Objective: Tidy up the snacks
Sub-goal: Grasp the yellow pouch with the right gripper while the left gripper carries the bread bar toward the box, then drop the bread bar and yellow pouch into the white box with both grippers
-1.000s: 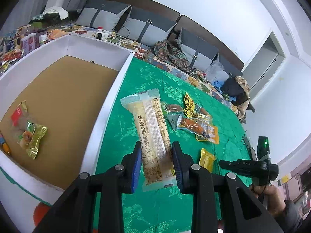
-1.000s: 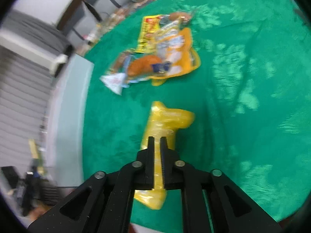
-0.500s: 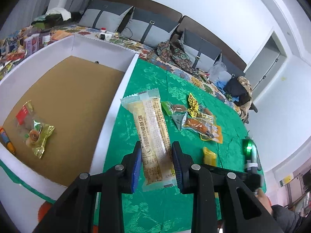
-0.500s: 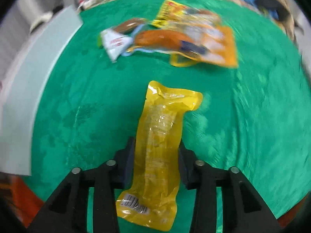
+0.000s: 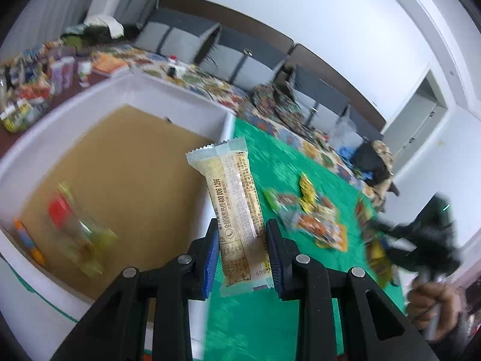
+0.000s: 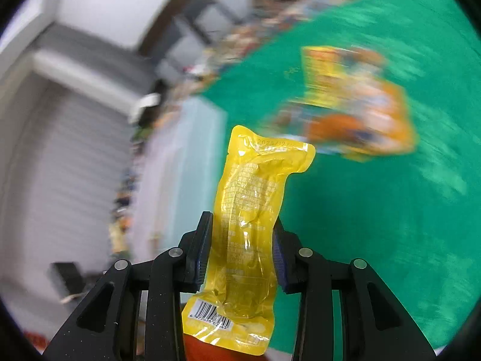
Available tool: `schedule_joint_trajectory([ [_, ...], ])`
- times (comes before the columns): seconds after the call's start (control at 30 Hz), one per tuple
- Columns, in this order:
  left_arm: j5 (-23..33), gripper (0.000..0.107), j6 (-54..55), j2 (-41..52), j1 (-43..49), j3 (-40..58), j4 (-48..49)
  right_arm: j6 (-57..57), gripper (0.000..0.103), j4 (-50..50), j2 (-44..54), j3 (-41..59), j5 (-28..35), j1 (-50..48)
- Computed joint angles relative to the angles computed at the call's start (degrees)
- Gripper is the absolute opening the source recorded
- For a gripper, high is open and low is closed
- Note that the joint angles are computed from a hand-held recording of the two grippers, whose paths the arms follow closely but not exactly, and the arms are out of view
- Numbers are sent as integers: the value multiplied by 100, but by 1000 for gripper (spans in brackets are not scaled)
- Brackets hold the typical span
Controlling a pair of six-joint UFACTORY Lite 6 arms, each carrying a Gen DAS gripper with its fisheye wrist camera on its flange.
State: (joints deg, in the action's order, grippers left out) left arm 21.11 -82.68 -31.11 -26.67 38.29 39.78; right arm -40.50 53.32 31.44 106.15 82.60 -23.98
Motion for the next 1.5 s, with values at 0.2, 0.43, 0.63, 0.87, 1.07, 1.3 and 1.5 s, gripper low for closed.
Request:
schedule_joint_trajectory([
  [0.2,246,29,3552,-524,1879,-41,-2609,1003,38,529,22,1344,-193,2048],
  [0.43,199,43,5398,-288,3388,-716,-3956,1051,67,449,131,1120,-1467,3772],
  [0.63,143,74,2848,-656,2723,-1423,-2195,110,73,95,-453,-310,-2205,3537],
  [0.87,574,78,-1349,298,-455,-641,725,-3684,73,-530,-1841,-3738,-5069,1715],
  [1.07,115,94,-2687,3796,-1867,2060,1940,-6234,73,620,-636,-3371,-5513,-861],
  [1.3,513,93,-794,7748,-1785,5819,285,-3250,73,-1491,1893,395,-4840,-1502],
  [1.5,1692,94,-96,9365,-1766,8052,289,-2691,79,-1683,3133,2488,-3834,-1614],
])
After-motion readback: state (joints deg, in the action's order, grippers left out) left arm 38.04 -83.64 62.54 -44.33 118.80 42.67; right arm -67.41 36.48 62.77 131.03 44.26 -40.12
